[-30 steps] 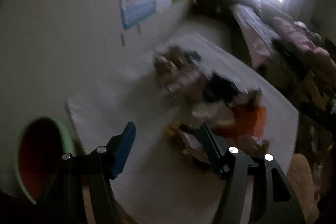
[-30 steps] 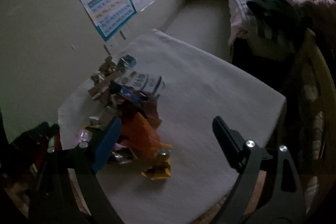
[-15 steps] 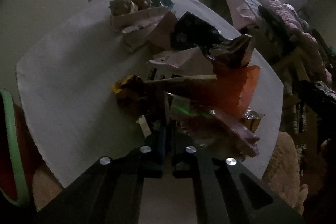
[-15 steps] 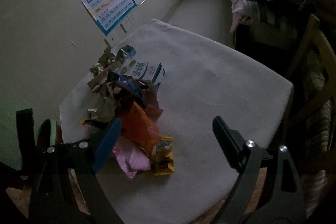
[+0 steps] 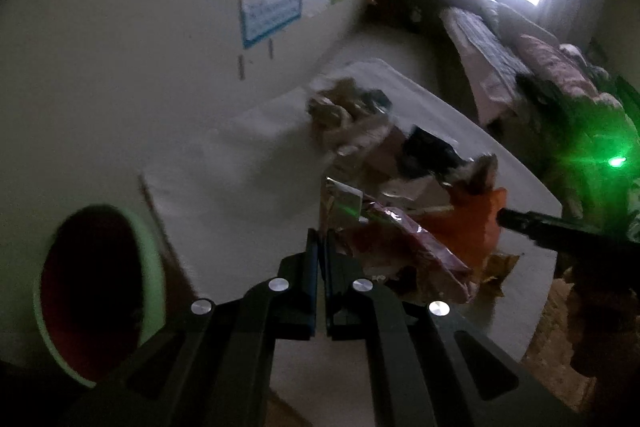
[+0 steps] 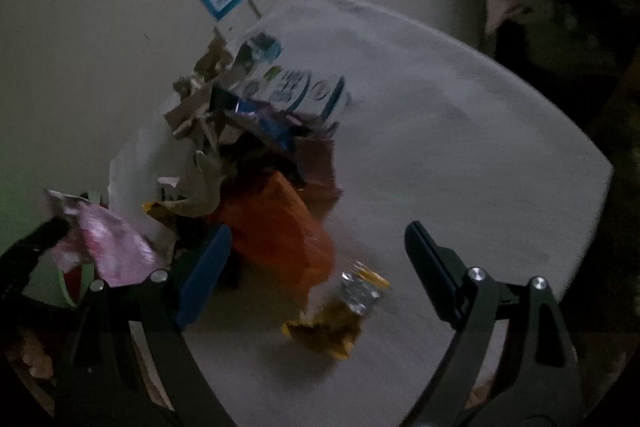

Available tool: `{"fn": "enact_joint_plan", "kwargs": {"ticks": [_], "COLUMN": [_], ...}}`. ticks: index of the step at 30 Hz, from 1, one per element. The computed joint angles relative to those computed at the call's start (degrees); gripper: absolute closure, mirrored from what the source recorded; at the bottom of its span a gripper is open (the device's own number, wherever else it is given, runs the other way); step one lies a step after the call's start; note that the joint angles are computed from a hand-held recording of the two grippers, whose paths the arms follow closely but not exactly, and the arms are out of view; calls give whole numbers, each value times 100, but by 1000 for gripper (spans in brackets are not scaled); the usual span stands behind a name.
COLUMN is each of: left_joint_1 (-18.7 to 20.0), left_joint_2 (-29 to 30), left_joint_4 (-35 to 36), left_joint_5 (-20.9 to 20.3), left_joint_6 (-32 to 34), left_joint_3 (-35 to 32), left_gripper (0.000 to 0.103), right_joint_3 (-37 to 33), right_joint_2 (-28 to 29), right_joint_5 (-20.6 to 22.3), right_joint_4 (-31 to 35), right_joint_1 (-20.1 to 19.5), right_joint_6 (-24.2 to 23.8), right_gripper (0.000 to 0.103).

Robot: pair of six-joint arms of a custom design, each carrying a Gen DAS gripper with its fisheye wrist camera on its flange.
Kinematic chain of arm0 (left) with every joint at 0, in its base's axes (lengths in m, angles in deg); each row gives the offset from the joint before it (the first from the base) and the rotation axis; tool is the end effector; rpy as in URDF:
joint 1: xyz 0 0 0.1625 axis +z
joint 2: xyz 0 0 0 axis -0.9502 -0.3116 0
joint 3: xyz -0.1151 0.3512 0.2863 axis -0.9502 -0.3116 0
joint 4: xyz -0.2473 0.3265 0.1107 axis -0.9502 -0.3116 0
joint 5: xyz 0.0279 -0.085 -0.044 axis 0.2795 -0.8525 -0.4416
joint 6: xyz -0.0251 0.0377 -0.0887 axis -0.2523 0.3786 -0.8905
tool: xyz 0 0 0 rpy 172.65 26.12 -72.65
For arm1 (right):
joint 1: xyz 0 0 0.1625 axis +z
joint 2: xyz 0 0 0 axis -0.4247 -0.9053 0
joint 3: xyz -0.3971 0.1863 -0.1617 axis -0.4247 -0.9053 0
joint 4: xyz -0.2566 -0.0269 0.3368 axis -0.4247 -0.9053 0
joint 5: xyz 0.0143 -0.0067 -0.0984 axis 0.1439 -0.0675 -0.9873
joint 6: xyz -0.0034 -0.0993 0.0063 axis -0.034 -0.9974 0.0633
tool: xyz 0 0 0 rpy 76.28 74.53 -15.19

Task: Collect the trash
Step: 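Grasp a silver-pink wrapper with the left tool while the right tool grasps the orange bag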

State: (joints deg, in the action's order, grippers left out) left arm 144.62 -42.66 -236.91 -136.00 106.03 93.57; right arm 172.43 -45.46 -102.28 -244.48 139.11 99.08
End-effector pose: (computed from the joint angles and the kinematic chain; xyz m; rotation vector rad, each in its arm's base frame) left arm 0.0261 -0.5679 0.3785 0.4822 2.3767 -0.7001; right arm 0.3447 -0.5900 -0.0626 0.0515 -2.5836 0.6747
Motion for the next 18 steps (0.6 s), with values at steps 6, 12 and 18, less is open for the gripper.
{"fn": "enact_joint_plan", "kwargs": {"ticks": [6, 12, 18], "left_joint_1": [19, 17, 10], "left_joint_2": [-121, -92, -97], "left_joint_4": [-240, -292, -380], "left_joint_5": [26, -24, -21], "left_joint_6": [-27, -15, 29], "left_joint_3": [116, 158, 176], "left_gripper": [103, 103, 103], "right_joint_3": [-286, -212, 87], "right_joint_2": [173, 128, -63], "right_joint_5": [520, 944, 1036], "right_joint_4": [348, 400, -35], "right_joint_1": [-215, -264, -97], "right_joint_6": [14, 107, 121], "right_gripper": [24, 80, 89]}}
